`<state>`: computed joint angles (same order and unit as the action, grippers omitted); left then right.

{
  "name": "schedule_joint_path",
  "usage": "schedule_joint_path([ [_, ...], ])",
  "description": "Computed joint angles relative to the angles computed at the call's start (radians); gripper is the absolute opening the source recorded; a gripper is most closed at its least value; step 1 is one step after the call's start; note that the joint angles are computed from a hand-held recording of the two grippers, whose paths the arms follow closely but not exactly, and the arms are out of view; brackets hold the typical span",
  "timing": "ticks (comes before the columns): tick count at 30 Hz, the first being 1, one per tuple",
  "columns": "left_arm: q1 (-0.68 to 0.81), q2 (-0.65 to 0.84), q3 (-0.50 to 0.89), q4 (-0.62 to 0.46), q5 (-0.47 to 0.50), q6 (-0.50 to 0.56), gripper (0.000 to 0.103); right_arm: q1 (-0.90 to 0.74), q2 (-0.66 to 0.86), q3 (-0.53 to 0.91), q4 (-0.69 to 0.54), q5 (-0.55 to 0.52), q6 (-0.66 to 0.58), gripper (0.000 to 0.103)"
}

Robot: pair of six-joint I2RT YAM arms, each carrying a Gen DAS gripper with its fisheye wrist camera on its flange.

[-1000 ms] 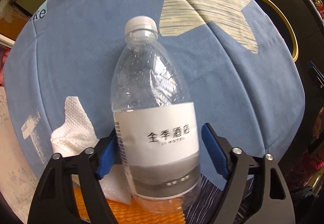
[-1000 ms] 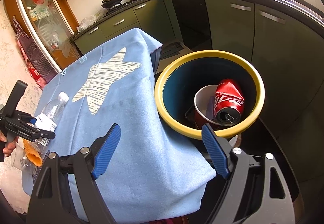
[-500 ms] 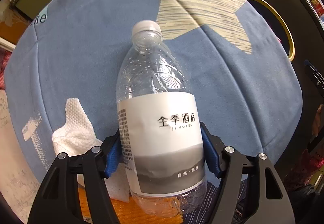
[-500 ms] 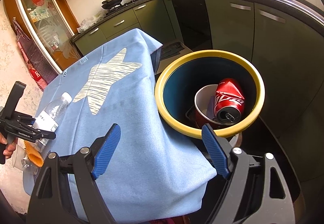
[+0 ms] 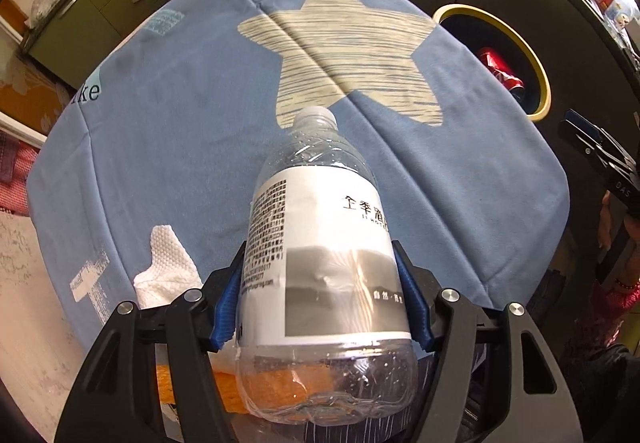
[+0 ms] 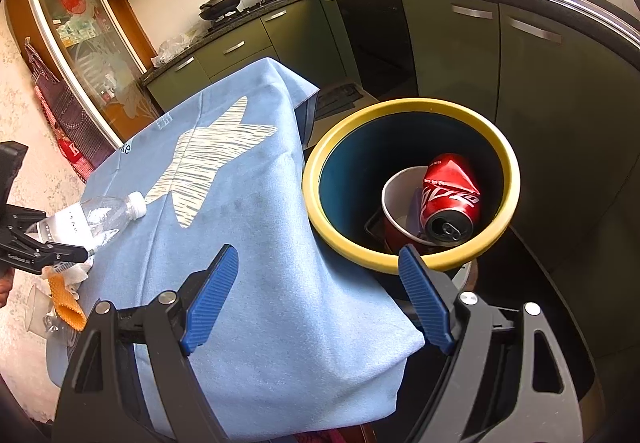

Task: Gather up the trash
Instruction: 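Lift the bottle, carry it over the bin and open the left gripper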

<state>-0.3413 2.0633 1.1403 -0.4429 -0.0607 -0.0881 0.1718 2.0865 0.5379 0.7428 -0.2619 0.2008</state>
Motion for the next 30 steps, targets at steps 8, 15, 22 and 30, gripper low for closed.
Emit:
schedule_joint_path([
  [8, -0.042, -0.062, -0.015, -0.006, -0.003, 0.003, 0.065, -0.012, -0.010, -0.013, 0.009, -0.009, -0.005, 0.078],
  [15, -0.071, -0.107, -0.011, -0.027, -0.012, 0.009, 0.065, -0.019, -0.012, -0.018, 0.014, -0.016, -0.005, 0.078],
  [22, -0.129, -0.113, 0.071, -0.067, -0.006, 0.024, 0.065, -0.065, -0.058, -0.062, 0.041, -0.016, -0.007, 0.078],
  [30, -0.255, 0.194, 0.594, -0.255, 0.029, 0.088, 0.065, -0.256, -0.100, -0.133, 0.099, -0.053, -0.013, 0.078],
])
